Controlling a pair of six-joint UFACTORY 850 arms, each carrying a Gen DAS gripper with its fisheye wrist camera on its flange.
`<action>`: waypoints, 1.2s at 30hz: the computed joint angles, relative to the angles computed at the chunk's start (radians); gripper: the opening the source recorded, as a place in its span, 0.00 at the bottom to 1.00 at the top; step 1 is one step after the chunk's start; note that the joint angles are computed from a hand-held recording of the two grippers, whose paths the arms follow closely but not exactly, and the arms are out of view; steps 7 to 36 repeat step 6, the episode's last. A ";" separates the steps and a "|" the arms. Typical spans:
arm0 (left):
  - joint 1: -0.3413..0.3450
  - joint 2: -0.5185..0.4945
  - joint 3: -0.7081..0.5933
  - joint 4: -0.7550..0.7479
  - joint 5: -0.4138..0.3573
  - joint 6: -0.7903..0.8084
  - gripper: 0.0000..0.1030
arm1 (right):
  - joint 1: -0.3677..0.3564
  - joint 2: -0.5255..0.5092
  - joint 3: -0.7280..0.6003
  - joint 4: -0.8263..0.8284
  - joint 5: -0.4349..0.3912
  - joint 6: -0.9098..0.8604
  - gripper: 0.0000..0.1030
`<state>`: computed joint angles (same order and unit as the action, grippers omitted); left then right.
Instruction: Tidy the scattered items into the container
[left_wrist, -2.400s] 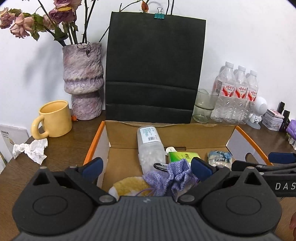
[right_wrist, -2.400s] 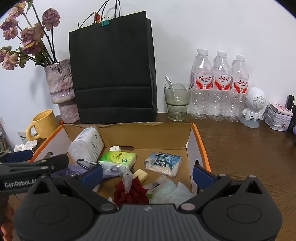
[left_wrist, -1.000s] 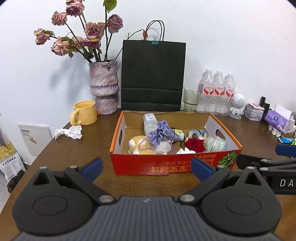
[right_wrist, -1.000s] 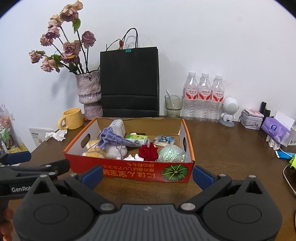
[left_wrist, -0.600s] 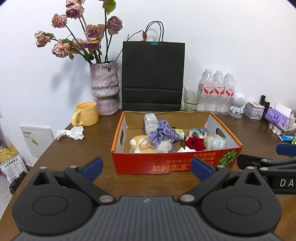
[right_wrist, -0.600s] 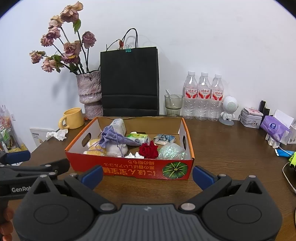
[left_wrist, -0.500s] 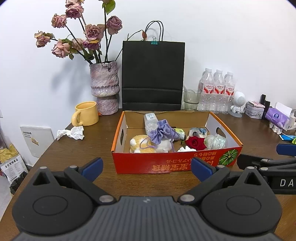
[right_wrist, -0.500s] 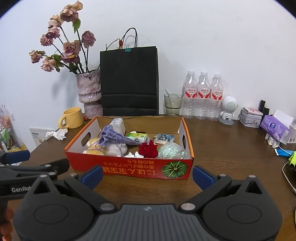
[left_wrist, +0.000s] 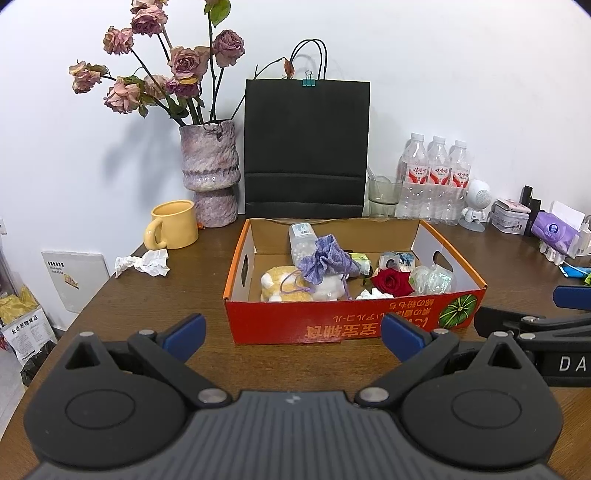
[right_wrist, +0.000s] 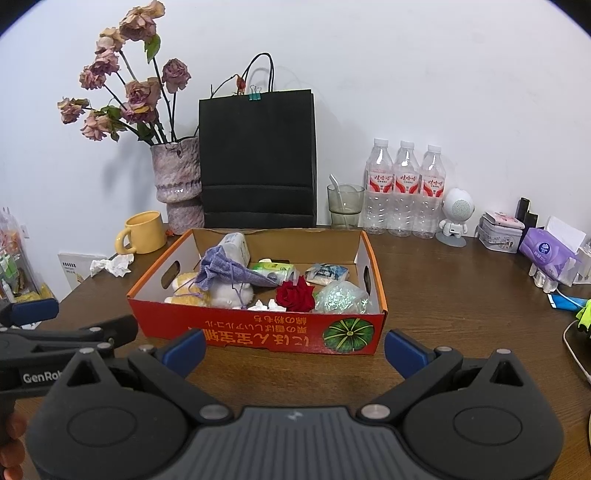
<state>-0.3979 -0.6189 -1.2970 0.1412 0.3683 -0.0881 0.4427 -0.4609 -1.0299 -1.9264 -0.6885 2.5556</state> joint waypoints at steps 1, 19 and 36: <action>0.000 0.000 0.001 -0.004 0.003 0.004 1.00 | 0.000 -0.001 0.000 0.001 0.000 0.000 1.00; 0.000 -0.002 0.010 -0.010 0.034 0.018 1.00 | 0.001 -0.001 0.002 0.000 0.000 0.007 1.00; 0.000 -0.002 0.010 -0.010 0.034 0.018 1.00 | 0.001 -0.001 0.002 0.000 0.000 0.007 1.00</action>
